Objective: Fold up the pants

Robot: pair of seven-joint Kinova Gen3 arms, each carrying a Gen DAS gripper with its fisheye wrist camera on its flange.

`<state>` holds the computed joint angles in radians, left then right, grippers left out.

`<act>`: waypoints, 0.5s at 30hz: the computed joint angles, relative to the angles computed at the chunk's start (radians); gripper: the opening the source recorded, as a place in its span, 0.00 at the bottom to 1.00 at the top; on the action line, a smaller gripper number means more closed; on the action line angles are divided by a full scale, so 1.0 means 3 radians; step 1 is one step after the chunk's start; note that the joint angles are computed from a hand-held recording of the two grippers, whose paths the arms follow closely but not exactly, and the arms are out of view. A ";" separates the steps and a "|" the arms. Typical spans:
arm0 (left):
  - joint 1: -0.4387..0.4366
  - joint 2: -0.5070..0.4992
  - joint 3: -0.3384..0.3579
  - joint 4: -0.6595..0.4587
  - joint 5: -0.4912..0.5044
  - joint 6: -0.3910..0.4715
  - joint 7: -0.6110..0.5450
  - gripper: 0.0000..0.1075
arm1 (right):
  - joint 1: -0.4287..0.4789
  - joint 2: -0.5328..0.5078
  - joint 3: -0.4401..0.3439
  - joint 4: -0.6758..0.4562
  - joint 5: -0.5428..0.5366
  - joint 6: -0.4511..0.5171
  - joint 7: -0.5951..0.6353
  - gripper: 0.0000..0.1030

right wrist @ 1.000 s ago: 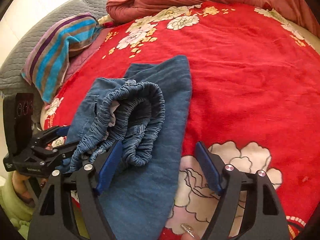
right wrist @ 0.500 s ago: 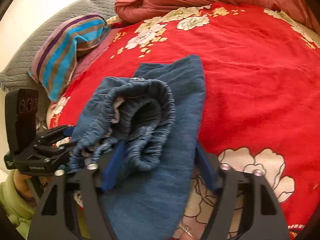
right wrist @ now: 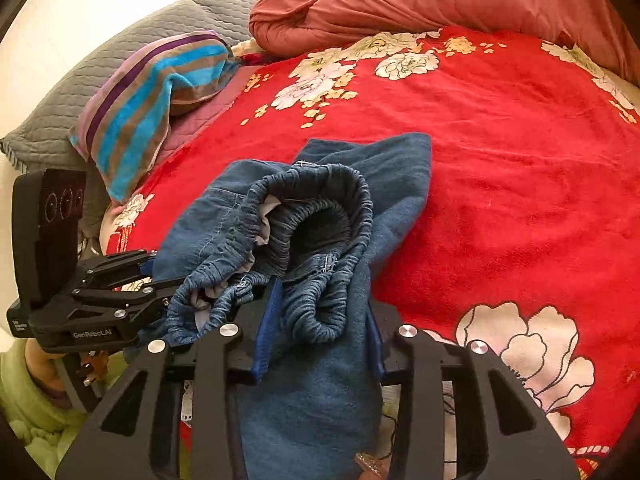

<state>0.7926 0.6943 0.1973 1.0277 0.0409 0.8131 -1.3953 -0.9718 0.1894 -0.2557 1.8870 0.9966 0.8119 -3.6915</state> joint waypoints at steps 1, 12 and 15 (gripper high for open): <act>-0.0010 -0.0001 0.0008 0.0005 0.0013 -0.0002 -0.0001 0.37 | 0.0008 0.0004 -0.0002 -0.0011 -0.0029 0.0004 0.0024 0.36; -0.0082 0.0102 0.0057 -0.0096 0.0147 0.0095 -0.0009 0.38 | 0.0041 -0.0009 0.0039 0.0061 -0.0049 -0.0133 -0.0067 0.33; 0.0001 0.0033 0.0001 -0.0055 0.0058 0.0055 -0.0022 0.29 | -0.0026 0.0021 -0.0002 -0.0047 -0.0029 0.0079 0.0052 0.29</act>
